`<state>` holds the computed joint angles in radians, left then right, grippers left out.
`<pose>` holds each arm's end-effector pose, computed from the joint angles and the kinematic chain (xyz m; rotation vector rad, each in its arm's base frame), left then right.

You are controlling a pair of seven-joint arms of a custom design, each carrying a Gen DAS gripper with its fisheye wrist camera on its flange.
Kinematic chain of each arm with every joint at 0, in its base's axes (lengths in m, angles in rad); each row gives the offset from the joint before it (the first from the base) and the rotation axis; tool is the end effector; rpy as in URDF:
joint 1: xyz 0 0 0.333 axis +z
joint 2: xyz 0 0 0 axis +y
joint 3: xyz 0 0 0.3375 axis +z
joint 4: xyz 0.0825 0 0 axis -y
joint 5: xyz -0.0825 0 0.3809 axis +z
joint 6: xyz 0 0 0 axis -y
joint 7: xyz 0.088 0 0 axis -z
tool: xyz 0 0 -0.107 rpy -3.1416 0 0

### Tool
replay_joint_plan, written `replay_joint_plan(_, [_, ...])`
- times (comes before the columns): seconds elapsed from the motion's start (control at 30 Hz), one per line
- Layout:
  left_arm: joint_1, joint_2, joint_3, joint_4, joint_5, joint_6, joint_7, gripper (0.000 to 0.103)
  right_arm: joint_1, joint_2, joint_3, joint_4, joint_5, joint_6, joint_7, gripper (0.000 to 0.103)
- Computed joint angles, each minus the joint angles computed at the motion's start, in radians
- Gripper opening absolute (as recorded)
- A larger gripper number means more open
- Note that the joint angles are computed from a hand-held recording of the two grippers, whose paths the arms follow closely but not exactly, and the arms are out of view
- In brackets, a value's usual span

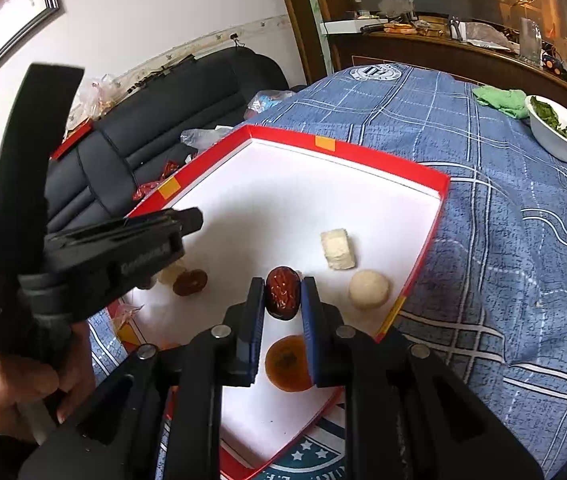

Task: Organize fruits
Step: 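Carry the red date with the right tool while the left tool carries the brown fruit over the tray, then open both tools to drop the date and brown fruit into the tray, then grasp a brown round fruit with the right tool while the left tool grasps a tan cube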

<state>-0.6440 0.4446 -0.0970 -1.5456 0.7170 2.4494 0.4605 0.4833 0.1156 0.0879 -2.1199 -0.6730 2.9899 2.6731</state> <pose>0.5451 -0.4814 0.4669 -1.7694 1.8899 -0.6925 0.4813 0.3598 0.4596 -1.7605 1.6051 -0.3722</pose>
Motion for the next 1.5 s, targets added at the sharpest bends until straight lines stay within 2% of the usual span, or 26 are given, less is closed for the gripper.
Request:
replay_joint_plan(0.43, [-0.004, 0.024, 0.002, 0.040, -0.033, -0.060, 0.013, 0.020, 0.005, 0.019, 0.008, 0.020, 0.065, -0.025, -0.070, 0.020])
replay_joint_plan(0.47, [-0.006, 0.024, 0.004, 0.041, -0.031, -0.066, 0.007, 0.028, 0.003, 0.020, 0.012, 0.021, 0.078, -0.028, -0.081, 0.020])
replay_joint_plan(0.5, [-0.007, 0.024, 0.006, 0.042, -0.029, -0.070, 0.002, 0.041, 0.002, 0.021, 0.014, 0.023, 0.086, -0.034, -0.091, 0.020])
replay_joint_plan(0.53, [-0.009, 0.022, 0.007, 0.042, -0.027, -0.075, -0.004, 0.049, 0.005, 0.021, 0.013, 0.026, 0.085, -0.041, -0.093, 0.021])
replay_joint_plan(0.57, [-0.011, 0.018, 0.009, 0.037, -0.019, -0.073, -0.014, 0.058, 0.010, 0.021, 0.011, 0.029, 0.077, -0.052, -0.088, 0.024])
replay_joint_plan(0.6, [-0.016, 0.009, 0.015, 0.025, 0.002, -0.065, -0.035, 0.059, 0.010, 0.021, 0.011, 0.029, 0.077, -0.052, -0.091, 0.028])
replay_joint_plan(0.67, [-0.016, -0.003, 0.013, 0.013, 0.021, -0.062, -0.051, 0.059, 0.008, 0.022, 0.014, 0.029, 0.090, -0.057, -0.101, 0.053])
replay_joint_plan(0.8, [-0.013, -0.040, 0.008, -0.026, 0.055, -0.034, -0.127, 0.063, 0.021, 0.004, -0.004, 0.016, 0.013, -0.050, -0.033, 0.056])
replay_joint_plan(0.9, [-0.019, -0.048, -0.002, -0.030, 0.098, -0.013, -0.171, 0.064, 0.025, -0.037, -0.024, -0.011, -0.111, -0.031, 0.096, 0.056])
replay_joint_plan(1.03, [-0.034, -0.013, -0.031, 0.024, 0.100, 0.011, -0.117, 0.064, -0.023, -0.124, -0.004, -0.083, -0.213, -0.034, 0.210, 0.057])
replay_joint_plan(1.1, [-0.050, 0.011, -0.036, 0.059, 0.095, 0.023, -0.076, 0.064, -0.063, -0.182, 0.011, -0.132, -0.291, -0.046, 0.298, 0.057])
replay_joint_plan(1.27, [-0.097, 0.110, -0.046, 0.193, 0.032, 0.046, 0.089, 0.064, -0.186, -0.351, 0.035, -0.292, -0.348, -0.103, 0.403, 0.057])
replay_joint_plan(1.4, [-0.136, 0.208, -0.050, 0.340, -0.054, 0.013, 0.224, 0.064, -0.270, -0.434, 0.014, -0.388, -0.287, -0.130, 0.367, 0.056])
replay_joint_plan(1.5, [-0.169, 0.295, -0.040, 0.483, -0.111, -0.038, 0.316, 0.064, -0.291, -0.422, -0.032, -0.406, -0.185, -0.146, 0.227, 0.055])
